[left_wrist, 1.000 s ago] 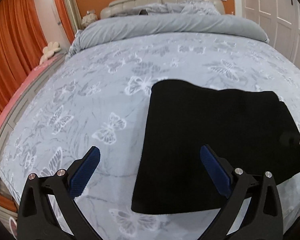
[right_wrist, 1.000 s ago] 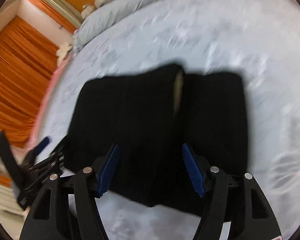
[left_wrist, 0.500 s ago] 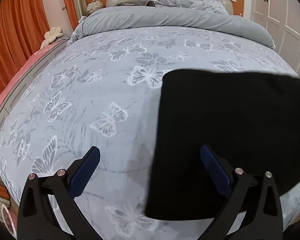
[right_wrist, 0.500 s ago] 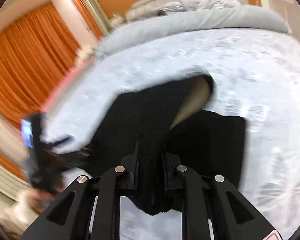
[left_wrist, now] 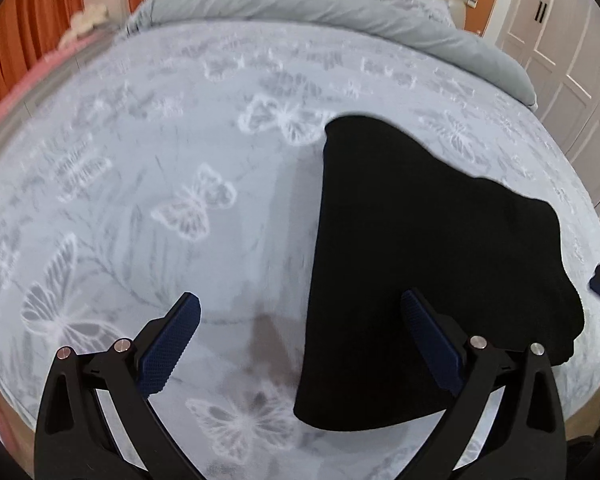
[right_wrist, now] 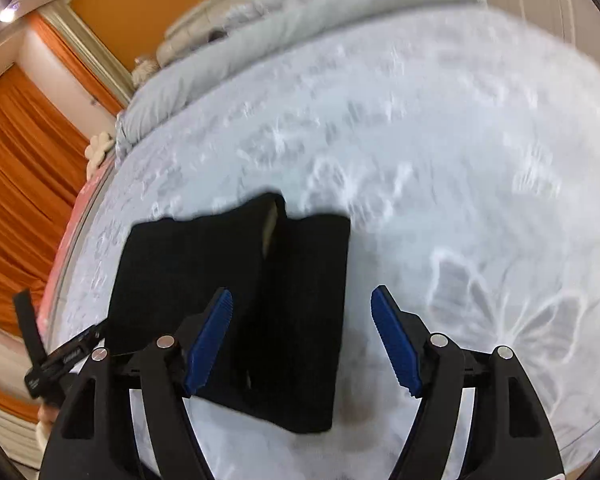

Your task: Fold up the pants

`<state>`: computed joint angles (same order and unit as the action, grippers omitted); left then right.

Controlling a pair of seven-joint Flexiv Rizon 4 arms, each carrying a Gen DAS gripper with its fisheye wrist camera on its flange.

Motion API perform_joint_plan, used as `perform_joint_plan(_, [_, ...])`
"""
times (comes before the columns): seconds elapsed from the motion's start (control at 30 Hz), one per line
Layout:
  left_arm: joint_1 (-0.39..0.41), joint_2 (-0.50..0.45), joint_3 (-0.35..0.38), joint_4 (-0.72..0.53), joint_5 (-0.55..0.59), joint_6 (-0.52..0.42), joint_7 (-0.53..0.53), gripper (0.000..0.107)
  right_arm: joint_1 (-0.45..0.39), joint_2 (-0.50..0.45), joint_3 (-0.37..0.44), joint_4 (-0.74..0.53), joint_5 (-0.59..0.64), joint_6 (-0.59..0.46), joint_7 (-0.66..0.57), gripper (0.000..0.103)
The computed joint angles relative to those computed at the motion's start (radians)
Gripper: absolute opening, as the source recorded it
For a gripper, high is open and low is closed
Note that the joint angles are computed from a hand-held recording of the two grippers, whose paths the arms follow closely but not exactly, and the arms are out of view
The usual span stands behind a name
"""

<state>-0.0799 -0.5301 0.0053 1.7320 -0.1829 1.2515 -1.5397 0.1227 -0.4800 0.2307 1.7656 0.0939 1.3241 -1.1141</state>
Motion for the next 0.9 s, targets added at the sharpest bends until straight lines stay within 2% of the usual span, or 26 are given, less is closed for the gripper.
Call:
perform_joint_plan(0.13, [0.079,-0.009,-0.106,0.019,-0.117,-0.025,0.087,0.098,-0.056,-0.027,0.076,-0.030,0.068,-0.079,-0.079,0.070])
perform_joint_plan(0.23, [0.149,-0.037,-0.205,0.012,-0.257,-0.112,0.178,0.098,-0.142,-0.062,0.184,-0.085,0.229,-0.150,-0.181,0.070])
perform_joint_plan(0.3, [0.173,-0.060,-0.245,0.005,-0.356,-0.157,0.220,0.098,-0.167,-0.079,0.215,-0.116,0.323,-0.179,-0.214,0.071])
perform_joint_plan(0.33, [0.156,-0.069,-0.235,0.001,-0.373,-0.129,0.220,0.098,-0.160,-0.084,0.210,-0.126,0.342,-0.187,-0.222,0.070])
perform_joint_plan(0.37, [0.145,-0.072,-0.229,-0.005,-0.378,-0.120,0.231,0.098,-0.149,-0.094,0.205,-0.138,0.360,-0.179,-0.240,0.058])
perform_joint_plan(0.4, [0.147,-0.078,-0.245,-0.011,-0.392,-0.111,0.273,0.077,-0.145,-0.095,0.205,-0.146,0.377,-0.175,-0.267,0.033])
perform_joint_plan(0.43, [0.156,-0.077,-0.268,-0.005,-0.424,-0.104,0.319,0.065,-0.132,-0.090,0.201,-0.146,0.385,-0.155,-0.297,0.031])
perform_joint_plan(0.47, [0.144,-0.072,-0.259,-0.003,-0.423,-0.098,0.321,0.057,-0.112,-0.071,0.184,-0.130,0.381,-0.137,-0.302,0.025])
perform_joint_plan(0.5, [0.145,-0.053,-0.268,0.020,-0.448,-0.074,0.338,0.044,-0.098,-0.046,0.181,-0.116,0.372,-0.110,-0.336,0.022])
perform_joint_plan(0.57, [0.158,-0.010,-0.290,0.066,-0.500,-0.050,0.392,0.041,-0.123,-0.013,0.223,-0.114,0.412,-0.108,-0.430,0.020])
perform_joint_plan(0.6, [0.167,0.026,-0.302,0.101,-0.532,-0.048,0.426,0.041,-0.121,0.018,0.226,-0.099,0.420,-0.111,-0.468,0.020])
perform_joint_plan(0.67, [0.146,0.062,-0.274,0.133,-0.542,-0.068,0.447,0.044,-0.054,0.062,0.149,-0.055,0.328,-0.152,-0.453,0.023])
perform_joint_plan(0.73, [0.093,0.056,-0.201,0.134,-0.477,-0.091,0.398,0.056,0.007,0.047,0.064,-0.046,0.248,-0.221,-0.361,0.030])
perform_joint_plan(0.77, [0.065,0.044,-0.155,0.113,-0.403,-0.112,0.336,0.064,0.027,0.039,0.022,-0.033,0.199,-0.249,-0.284,0.039])
perform_joint_plan(0.8, [0.053,0.043,-0.141,0.115,-0.395,-0.101,0.330,0.069,0.027,0.025,0.012,-0.048,0.212,-0.269,-0.259,0.040])
perform_joint_plan(0.83, [0.047,0.055,-0.141,0.129,-0.386,-0.051,0.334,0.070,0.012,0.025,0.027,-0.055,0.235,-0.254,-0.270,0.040])
perform_joint_plan(0.87, [0.026,0.066,-0.119,0.138,-0.349,0.007,0.318,0.076,0.023,0.033,0.018,-0.045,0.224,-0.219,-0.264,0.040])
perform_joint_plan(0.9, [0.000,0.075,-0.090,0.147,-0.304,0.087,0.291,0.091,0.062,0.051,-0.019,-0.007,0.168,-0.135,-0.228,0.042])
